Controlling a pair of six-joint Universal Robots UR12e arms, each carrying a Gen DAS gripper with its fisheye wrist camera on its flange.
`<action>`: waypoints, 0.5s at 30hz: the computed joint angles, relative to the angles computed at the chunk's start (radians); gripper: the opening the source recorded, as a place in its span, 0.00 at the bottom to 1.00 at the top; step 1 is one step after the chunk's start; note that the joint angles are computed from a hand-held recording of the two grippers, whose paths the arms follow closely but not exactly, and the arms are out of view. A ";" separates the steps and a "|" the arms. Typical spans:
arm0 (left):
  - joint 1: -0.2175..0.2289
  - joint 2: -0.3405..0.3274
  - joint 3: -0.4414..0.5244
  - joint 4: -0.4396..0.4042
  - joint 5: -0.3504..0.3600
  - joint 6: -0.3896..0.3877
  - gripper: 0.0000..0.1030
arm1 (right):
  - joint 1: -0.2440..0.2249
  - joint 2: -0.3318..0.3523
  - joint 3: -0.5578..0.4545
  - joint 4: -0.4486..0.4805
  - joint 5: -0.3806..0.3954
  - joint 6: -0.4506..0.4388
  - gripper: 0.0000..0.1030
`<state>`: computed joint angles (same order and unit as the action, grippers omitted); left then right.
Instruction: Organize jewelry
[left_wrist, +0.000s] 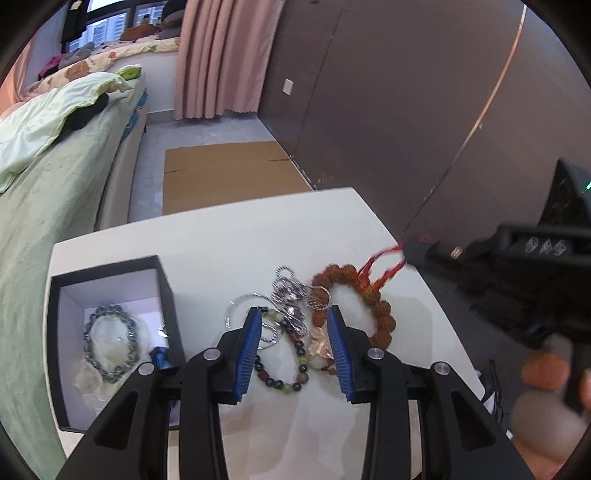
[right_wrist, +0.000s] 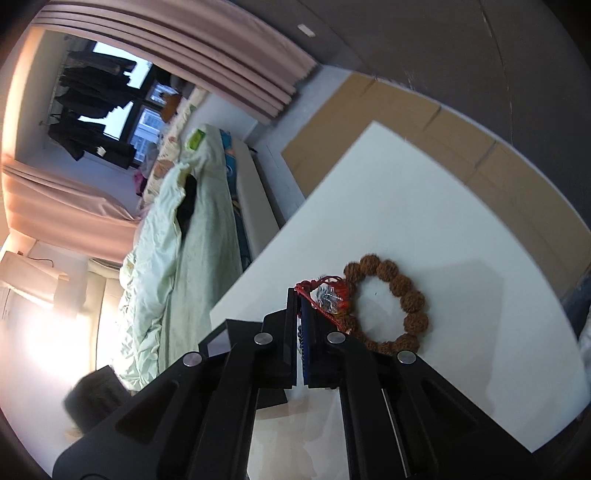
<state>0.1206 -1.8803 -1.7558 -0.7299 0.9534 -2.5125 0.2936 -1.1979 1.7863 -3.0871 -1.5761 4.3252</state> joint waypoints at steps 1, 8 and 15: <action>-0.004 0.001 -0.003 -0.003 0.005 0.009 0.33 | 0.000 -0.004 0.005 -0.006 -0.009 0.002 0.03; -0.038 -0.007 -0.017 -0.009 0.057 0.053 0.34 | -0.009 -0.019 0.032 -0.023 -0.012 0.013 0.03; -0.058 -0.027 -0.016 -0.016 0.094 0.052 0.32 | -0.018 -0.029 0.041 -0.011 0.006 0.011 0.04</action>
